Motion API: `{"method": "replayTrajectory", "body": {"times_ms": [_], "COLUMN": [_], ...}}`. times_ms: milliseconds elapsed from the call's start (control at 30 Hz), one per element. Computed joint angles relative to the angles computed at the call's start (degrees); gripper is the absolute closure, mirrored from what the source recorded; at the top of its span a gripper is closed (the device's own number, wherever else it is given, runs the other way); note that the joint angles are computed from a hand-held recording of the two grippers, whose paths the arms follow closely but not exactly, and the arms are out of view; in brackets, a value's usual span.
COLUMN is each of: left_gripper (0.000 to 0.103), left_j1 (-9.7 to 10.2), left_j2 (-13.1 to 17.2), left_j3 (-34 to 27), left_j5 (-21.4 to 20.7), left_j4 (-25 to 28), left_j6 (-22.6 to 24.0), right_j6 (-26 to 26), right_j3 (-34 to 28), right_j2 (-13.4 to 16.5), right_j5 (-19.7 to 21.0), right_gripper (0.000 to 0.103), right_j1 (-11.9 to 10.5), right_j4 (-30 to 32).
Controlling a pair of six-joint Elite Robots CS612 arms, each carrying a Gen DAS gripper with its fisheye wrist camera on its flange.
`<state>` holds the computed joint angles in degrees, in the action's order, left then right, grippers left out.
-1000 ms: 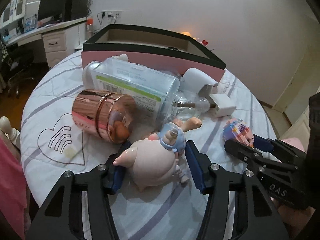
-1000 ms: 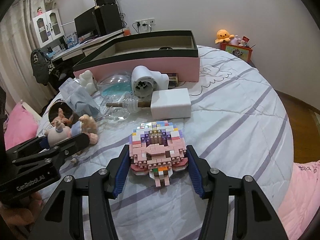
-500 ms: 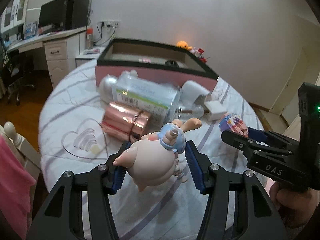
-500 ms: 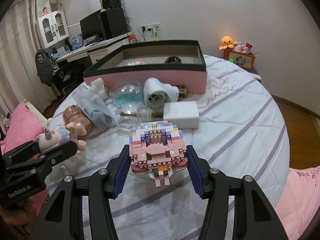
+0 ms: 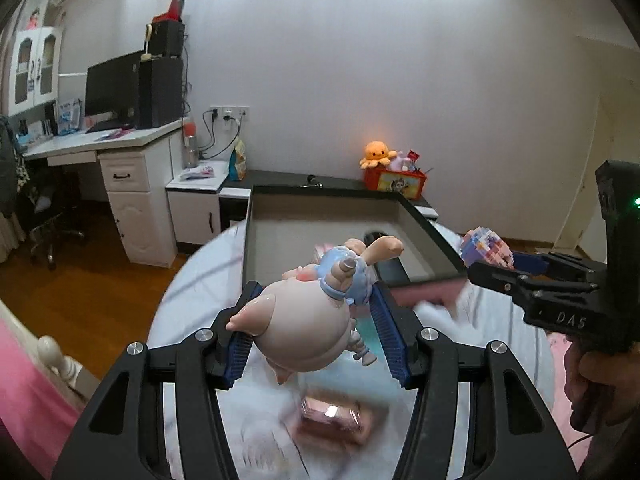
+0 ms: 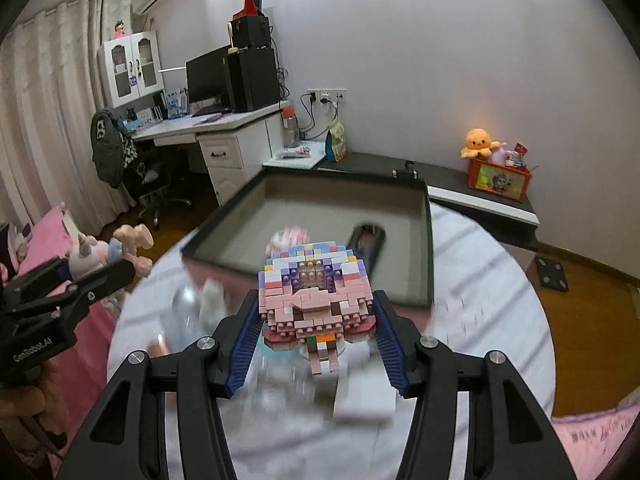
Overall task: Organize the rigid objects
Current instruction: 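Lower pig figurine and pink block figure into the box and release both, then withdraw both grippers from the box back over the bed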
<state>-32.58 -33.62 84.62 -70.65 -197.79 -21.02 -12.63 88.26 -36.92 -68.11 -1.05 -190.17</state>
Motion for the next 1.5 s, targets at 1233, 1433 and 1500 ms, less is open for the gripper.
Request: {"method": "replayTrajectory", "body": {"times_ms": [1233,1433,1500], "left_gripper": [0.000,0.000,0.000], "left_j1": [1.37,-1.06,-1.76], "left_j2": [1.33,-2.17,-3.01], "left_j3": [-6.19,1.70,3.49], "left_j5": [1.18,4.82,6.13], "left_j4": [2.99,-5.63,-7.14], "left_j6": [2.03,2.96,2.72], "right_j6": [12.16,13.20,13.54], "right_j3": [-6.84,1.27,3.57], "right_j2": [3.04,-0.92,-2.02], "right_j5": [-0.39,1.53,1.51], "right_gripper": [0.000,0.000,0.000], "right_j1": [-0.72,-1.32,-1.40], "right_j4": [6.20,-2.59,-5.19]}}
